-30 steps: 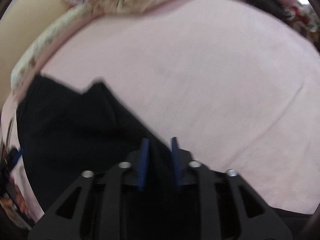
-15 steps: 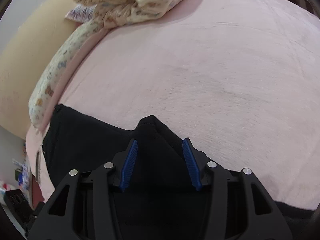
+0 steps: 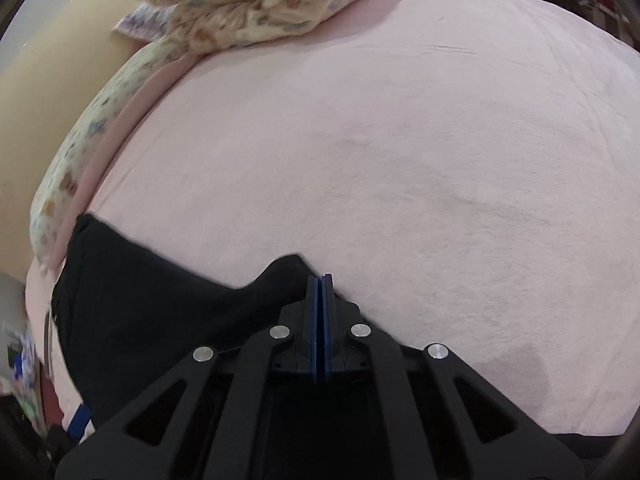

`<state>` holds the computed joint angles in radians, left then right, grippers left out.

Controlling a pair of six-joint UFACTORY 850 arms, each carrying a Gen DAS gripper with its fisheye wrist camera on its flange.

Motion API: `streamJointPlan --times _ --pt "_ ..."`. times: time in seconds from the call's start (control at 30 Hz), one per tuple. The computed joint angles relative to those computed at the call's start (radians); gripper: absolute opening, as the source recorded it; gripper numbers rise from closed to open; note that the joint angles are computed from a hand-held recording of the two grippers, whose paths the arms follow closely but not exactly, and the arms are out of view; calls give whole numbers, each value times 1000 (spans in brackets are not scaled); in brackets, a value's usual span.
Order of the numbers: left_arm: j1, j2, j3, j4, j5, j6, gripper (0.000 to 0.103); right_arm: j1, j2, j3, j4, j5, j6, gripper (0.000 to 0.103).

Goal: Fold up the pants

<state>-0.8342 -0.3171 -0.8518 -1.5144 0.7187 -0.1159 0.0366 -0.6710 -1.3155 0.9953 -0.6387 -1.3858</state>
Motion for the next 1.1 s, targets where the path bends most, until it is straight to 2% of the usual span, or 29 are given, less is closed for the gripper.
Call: streamJointPlan --times 0.07,0.13,0.2,0.3,0.37,0.4,0.43,0.5,0.53,0.57,0.6,0.63,0.7,0.77,0.9,0.97,1.03,1.1 --pt "-4 2 0 -6 5 5 101 -28 7 -6 33 -78 -12 12" --pt "-7 10 8 9 9 -16 101 -71 31 4 91 -140 -43 38" --pt "-13 26 29 48 29 -75 101 -106 65 38 152 -168 -129 38" --pt "-31 57 68 58 111 -157 101 -142 100 87 168 -182 -192 37" --pt "-47 83 99 49 176 -201 101 -145 81 79 94 -145 -91 37" --pt "-50 100 115 42 191 -204 101 -131 44 65 4 -86 8 35" --pt "-50 115 129 45 194 -206 101 -123 20 54 -45 -68 65 30" --pt "-45 170 185 84 193 -237 101 -142 51 78 -16 -61 54 30" --pt "-42 207 225 114 191 -262 101 -153 80 115 61 -62 -15 32" --pt "-41 228 248 120 191 -268 101 -164 101 139 99 -82 -60 32" --pt "-41 254 273 114 192 -270 101 -179 127 167 134 -118 -114 40" --pt "-39 281 306 135 192 -294 101 -197 163 207 158 -154 -172 56" --pt "-23 321 358 211 176 -377 101 -232 217 273 169 -226 -263 66" --pt "7 345 414 360 185 -535 101 -276 260 336 141 -316 -345 66" --pt "75 323 457 666 223 -829 98 -360 293 407 87 -410 -398 66" --pt "79 297 451 691 251 -877 98 -385 305 435 63 -429 -406 66" --pt "104 280 438 720 219 -898 97 -412 322 454 46 -429 -439 66" --pt "117 264 433 754 200 -935 88 -430 330 462 42 -436 -465 66"
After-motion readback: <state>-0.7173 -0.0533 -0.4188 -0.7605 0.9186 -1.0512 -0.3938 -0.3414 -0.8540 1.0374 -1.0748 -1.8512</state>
